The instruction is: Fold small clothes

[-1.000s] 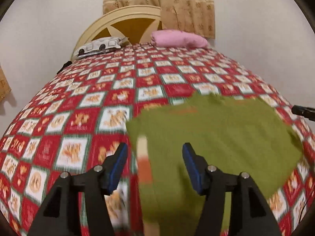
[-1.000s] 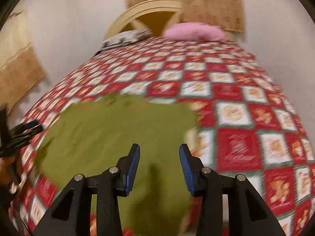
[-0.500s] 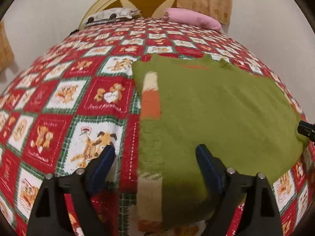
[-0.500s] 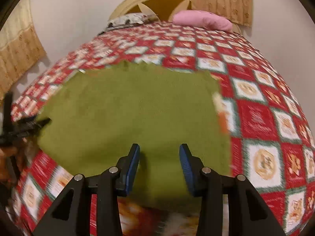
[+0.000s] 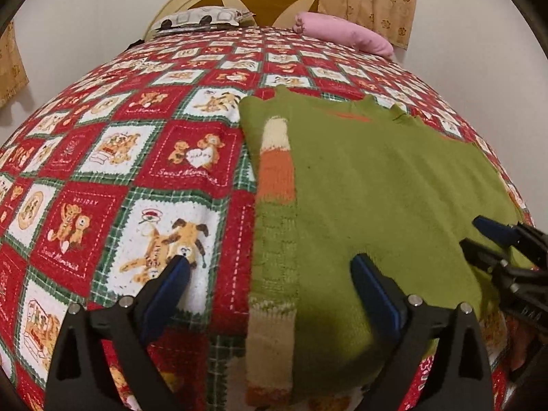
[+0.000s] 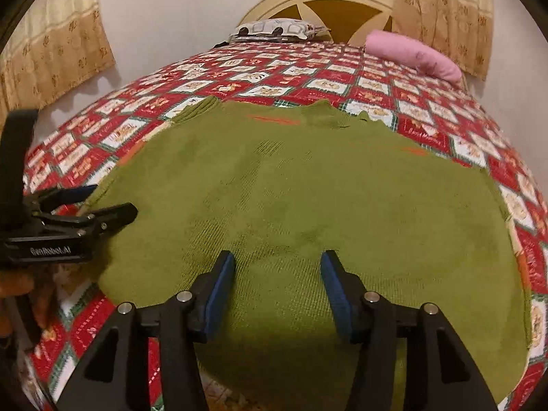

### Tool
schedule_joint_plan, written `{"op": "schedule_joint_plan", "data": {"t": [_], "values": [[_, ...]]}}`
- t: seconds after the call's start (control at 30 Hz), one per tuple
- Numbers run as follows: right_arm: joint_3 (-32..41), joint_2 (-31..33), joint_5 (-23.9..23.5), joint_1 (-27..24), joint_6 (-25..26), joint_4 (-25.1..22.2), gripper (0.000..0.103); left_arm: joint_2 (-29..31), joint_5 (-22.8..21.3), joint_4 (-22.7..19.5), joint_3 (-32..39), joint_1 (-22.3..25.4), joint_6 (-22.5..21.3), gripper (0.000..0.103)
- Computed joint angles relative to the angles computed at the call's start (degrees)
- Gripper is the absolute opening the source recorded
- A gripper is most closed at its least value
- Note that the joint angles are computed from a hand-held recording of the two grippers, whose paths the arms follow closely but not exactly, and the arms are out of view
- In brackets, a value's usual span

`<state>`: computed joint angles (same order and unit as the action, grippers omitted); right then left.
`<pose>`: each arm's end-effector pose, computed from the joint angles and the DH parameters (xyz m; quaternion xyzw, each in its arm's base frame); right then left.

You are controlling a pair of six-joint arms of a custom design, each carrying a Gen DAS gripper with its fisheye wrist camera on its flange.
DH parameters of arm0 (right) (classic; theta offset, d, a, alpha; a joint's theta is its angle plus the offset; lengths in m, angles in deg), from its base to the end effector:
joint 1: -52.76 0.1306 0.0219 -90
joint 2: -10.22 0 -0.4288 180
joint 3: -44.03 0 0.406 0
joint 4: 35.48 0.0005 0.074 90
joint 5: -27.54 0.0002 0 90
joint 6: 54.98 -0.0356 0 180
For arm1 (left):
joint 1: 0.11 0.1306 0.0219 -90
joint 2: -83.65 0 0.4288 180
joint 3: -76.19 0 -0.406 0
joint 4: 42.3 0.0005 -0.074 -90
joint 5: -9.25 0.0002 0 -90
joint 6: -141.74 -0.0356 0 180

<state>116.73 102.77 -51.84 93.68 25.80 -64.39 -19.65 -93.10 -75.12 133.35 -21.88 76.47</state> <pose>0.3783 0.3186 0.3390 -0.2232 0.9054 0.0701 0.3543 0.3482 -0.1314 0.3258 -0.0590 0.9398 -0.0331 0.3349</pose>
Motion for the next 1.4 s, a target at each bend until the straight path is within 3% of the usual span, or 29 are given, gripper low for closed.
{"op": "schedule_joint_plan", "data": {"t": [0.2,0.33,0.5,0.7,0.8,0.9,1.1,1.4], "values": [[-1.65,-3.06,-3.54,-1.92,0.48,0.76,0.054,0.01,0.20,0.13,-0.09,0.08,0.15,0.100],[-5.09,-7.73,-1.75,-4.85,-0.11,1.69,0.054,-0.03,0.44,0.21,-0.17,0.26,0.21,0.100],[-8.26,-10.66,-1.13,-11.19,-3.42,-0.99,0.054,0.00,0.20,0.19,-0.15,0.27,0.10,0.101],[-11.24,-11.77,-9.35,-17.87,-7.20,0.33,0.055,0.12,-0.49,-0.01,-0.06,0.10,0.18,0.103],[-11.54,-11.43,-5.70,-16.25,-5.42,0.97,0.060,0.26,-0.27,-0.18,0.00,0.37,0.28,0.103],[-10.09,-10.67,-0.52,-13.86,-3.34,-1.60,0.062,0.27,-0.67,-0.08,-0.06,0.32,0.28,0.103],[-11.77,-15.12,1.70,-11.88,-4.49,-1.54,0.062,-0.61,0.12,0.39,-0.74,0.87,0.73,0.103],[-10.33,-15.65,9.07,0.19,1.14,-2.05,0.063,-4.97,3.72,1.46,-2.63,3.36,0.99,0.103]]}}
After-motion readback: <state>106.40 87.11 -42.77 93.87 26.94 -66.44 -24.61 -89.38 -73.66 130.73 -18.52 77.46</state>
